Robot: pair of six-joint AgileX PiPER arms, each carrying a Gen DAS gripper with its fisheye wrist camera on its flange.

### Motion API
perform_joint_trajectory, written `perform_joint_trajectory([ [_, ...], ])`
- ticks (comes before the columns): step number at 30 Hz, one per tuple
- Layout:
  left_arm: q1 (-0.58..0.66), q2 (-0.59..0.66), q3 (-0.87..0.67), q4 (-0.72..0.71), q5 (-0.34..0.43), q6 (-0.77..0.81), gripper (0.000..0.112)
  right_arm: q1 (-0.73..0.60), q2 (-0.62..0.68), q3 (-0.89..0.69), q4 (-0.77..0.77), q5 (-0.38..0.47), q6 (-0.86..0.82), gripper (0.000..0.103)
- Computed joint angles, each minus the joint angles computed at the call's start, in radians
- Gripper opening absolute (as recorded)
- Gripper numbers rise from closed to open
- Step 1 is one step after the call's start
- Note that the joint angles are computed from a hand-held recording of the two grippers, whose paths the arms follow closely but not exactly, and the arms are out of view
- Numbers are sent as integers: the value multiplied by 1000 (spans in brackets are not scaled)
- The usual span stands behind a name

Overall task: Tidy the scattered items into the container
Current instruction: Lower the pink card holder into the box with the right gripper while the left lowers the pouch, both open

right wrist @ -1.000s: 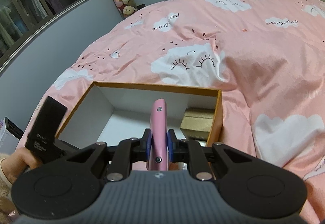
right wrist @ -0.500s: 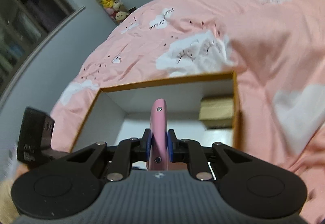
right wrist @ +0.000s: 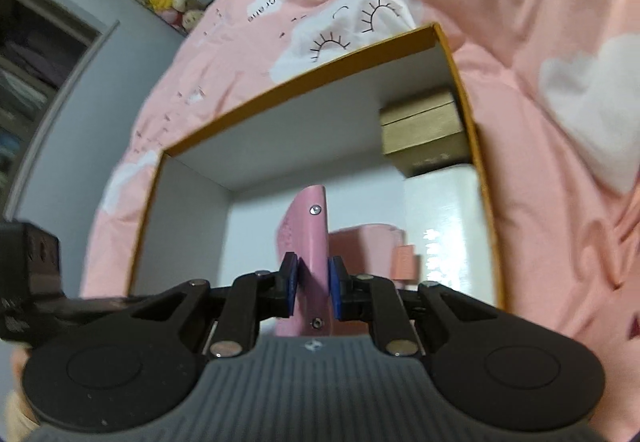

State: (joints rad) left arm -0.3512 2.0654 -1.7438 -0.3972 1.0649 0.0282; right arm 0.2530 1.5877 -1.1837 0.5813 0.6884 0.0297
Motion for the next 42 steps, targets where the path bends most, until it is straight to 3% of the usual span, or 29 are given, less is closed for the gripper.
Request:
perform_joint_trajectory([
  [9,-6,30,-30,-9,11,9,23,102,101,-201,-369,217,172,17],
  [18,-11,50,-61,-40,21,22,23,109,164,-300,-392,366,110,18],
  [30,-60,67,-89,49,8,-6,23,125,195,-314,-396,365,103,22],
  [36,-63,37,-50,58,-27,0,24,141,164,-274,-407,316,96,25],
  [42,-98,-94,99,143,-147,-4,24,152,69,-187,-440,224,87,41],
])
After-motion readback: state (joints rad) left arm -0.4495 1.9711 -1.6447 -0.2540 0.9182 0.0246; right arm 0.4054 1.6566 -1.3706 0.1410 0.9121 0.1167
